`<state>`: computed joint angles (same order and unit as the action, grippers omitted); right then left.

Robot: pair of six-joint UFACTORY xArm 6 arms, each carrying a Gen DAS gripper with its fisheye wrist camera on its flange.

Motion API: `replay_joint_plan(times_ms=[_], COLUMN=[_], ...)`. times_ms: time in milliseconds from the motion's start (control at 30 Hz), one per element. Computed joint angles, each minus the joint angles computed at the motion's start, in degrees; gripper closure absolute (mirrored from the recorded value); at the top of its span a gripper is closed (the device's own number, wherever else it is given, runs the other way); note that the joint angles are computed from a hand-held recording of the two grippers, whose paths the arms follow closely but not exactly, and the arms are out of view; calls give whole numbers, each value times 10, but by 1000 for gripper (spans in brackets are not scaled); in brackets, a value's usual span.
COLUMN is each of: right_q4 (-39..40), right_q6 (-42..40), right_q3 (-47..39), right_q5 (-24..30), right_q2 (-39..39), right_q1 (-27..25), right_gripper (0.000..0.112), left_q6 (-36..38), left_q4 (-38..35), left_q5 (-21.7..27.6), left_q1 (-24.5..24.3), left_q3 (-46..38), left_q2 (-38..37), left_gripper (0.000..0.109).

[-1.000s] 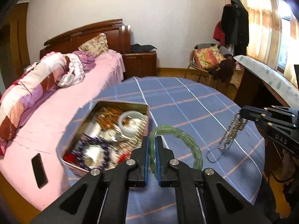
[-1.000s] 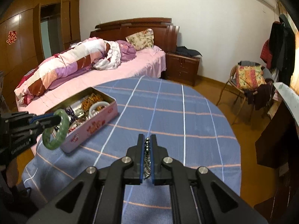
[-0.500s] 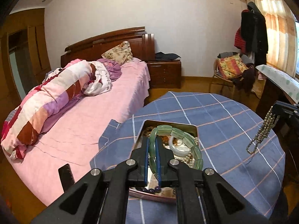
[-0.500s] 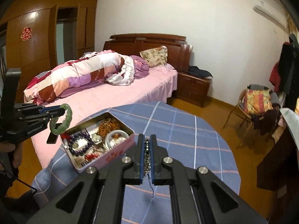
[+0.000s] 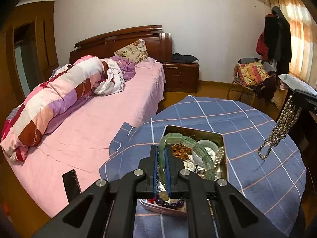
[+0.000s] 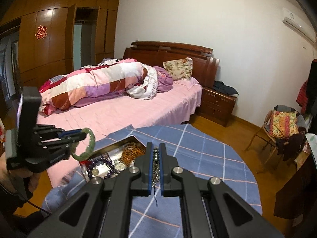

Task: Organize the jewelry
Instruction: 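Carry the jade bangle and gold chain into the tin and open both tools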

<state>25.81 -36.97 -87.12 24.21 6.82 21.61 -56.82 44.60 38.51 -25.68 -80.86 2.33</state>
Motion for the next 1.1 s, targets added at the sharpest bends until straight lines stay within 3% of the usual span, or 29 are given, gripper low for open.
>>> replay_joint_plan(times_ms=[1100], right_q4=[49], right_q6=[-33], right_q3=[-35], right_q5=[31], right_q2=[41], right_q1=[60], right_gripper=[106], left_q6=[47], left_q4=[-74], left_q5=[-19], left_q1=[9], left_q3=[-13], left_q2=[45], left_gripper=[103])
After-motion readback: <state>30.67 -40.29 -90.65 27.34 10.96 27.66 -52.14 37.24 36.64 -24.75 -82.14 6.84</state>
